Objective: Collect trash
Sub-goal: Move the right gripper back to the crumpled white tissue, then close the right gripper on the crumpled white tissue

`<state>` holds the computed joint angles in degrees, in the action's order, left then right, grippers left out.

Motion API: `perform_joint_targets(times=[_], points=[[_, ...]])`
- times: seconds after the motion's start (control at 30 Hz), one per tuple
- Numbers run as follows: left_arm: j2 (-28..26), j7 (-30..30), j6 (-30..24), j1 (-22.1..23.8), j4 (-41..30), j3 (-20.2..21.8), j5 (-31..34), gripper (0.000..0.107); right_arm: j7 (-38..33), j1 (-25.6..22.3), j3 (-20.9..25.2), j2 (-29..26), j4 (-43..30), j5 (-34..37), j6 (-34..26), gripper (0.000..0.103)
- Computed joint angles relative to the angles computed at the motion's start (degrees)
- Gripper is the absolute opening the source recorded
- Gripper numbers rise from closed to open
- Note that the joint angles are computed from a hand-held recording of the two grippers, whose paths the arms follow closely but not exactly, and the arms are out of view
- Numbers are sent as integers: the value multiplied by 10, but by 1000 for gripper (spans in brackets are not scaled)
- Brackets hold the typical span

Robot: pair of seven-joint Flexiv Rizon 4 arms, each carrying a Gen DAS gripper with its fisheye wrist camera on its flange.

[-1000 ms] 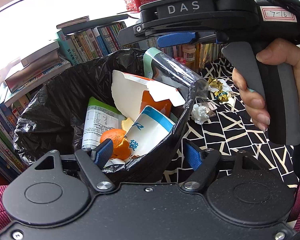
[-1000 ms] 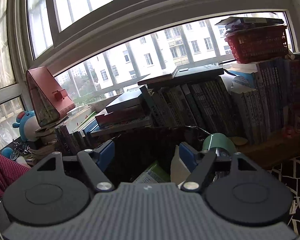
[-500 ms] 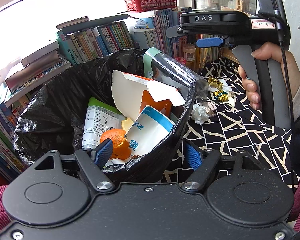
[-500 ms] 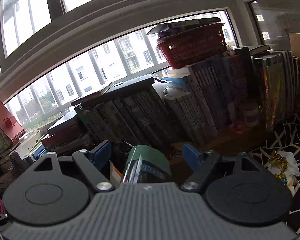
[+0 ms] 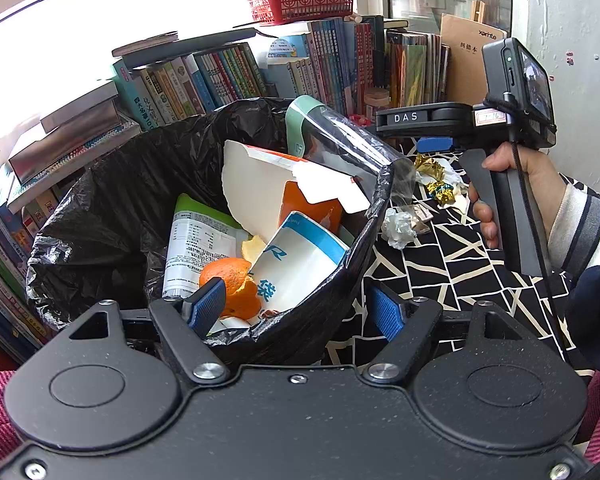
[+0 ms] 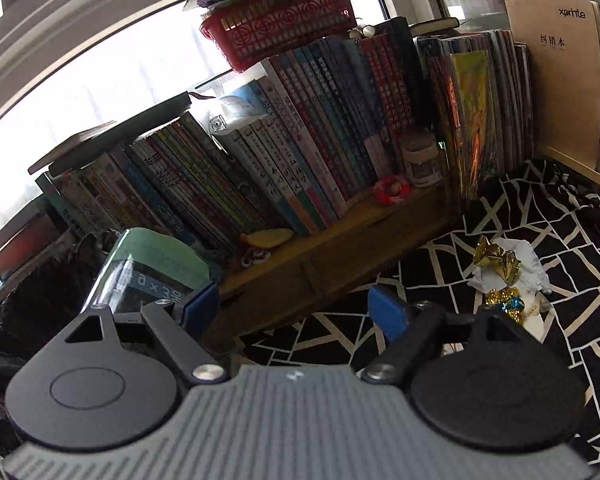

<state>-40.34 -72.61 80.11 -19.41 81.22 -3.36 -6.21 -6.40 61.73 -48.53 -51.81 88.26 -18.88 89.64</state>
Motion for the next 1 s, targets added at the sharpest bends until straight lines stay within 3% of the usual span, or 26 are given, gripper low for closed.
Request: perform_joint_targets(times=[0.27, 0.5, 0.7, 1.0], points=[[0, 0, -3, 1, -1, -3, -2, 75, 4, -45, 65, 9, -14, -40, -51, 89], [1, 6, -5, 7, 1, -11, -6, 75, -9, -121, 168, 12, -51, -82, -121, 89], [1, 7, -5, 7, 1, -11, -8, 75, 21, -167, 220, -8, -90, -99, -162, 89], [1, 9, -4, 8, 2, -12, -10, 75, 10, -238, 322, -47, -169, -131, -253, 91]])
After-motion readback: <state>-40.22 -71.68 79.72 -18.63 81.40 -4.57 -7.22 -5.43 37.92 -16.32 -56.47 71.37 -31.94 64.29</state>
